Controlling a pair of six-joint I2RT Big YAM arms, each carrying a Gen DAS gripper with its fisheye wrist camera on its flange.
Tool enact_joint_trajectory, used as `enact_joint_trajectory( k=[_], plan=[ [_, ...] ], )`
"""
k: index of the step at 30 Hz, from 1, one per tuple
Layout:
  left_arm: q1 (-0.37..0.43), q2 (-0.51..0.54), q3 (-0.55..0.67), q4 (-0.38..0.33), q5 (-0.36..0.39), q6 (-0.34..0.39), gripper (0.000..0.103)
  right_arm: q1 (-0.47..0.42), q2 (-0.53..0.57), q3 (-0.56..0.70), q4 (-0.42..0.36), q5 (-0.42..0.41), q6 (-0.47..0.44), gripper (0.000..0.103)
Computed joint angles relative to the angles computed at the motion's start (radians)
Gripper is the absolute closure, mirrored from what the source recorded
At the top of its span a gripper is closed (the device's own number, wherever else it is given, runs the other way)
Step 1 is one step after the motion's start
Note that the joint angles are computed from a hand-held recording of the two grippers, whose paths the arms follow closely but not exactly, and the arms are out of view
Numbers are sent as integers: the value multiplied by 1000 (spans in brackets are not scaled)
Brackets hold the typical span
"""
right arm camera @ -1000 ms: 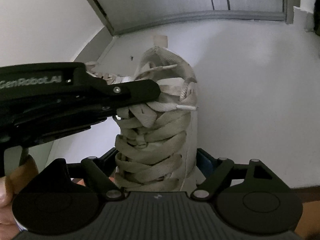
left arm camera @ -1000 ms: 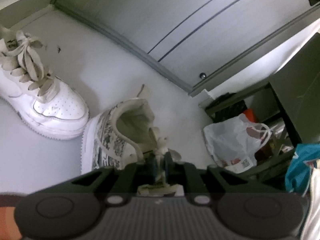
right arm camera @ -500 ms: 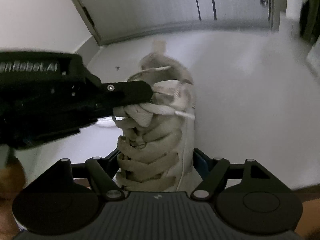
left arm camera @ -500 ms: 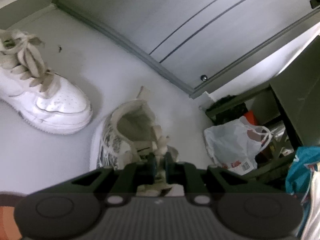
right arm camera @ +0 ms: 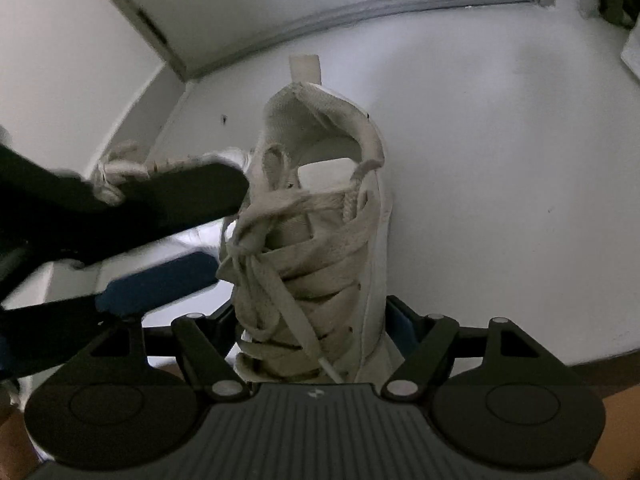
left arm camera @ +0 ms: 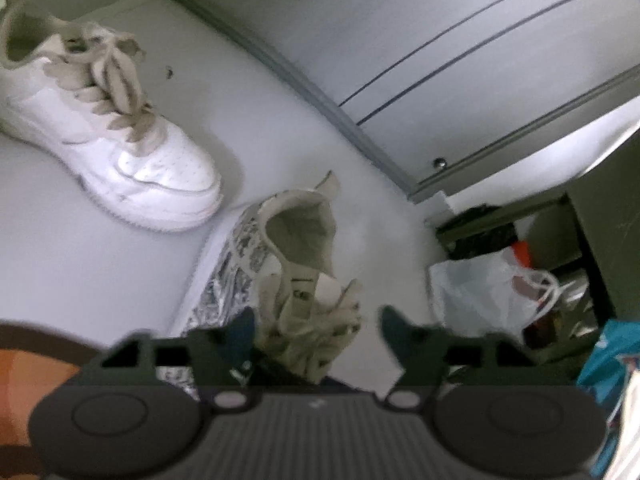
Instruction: Organize scattered shoes
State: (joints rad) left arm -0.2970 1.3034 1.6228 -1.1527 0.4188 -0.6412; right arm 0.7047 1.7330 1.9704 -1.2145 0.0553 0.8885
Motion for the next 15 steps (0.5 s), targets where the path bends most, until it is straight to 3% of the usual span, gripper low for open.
enact_joint_trajectory(
  k=[2,5,9,15],
  plan=[
    [6,-1,9,-44,2,2,17,11,-9,5,-25,0,8,21],
    [33,-24,-7,-58,48,-39,13,28,-34,3,-47,4,20,21],
    [36,-54,9,-102,6,-8,9,53,-52,37,-71,62,-9,21],
    [66,-130,17,-156,-5,-15,8,78,-20,168,-160,62,-46,21]
  ],
)
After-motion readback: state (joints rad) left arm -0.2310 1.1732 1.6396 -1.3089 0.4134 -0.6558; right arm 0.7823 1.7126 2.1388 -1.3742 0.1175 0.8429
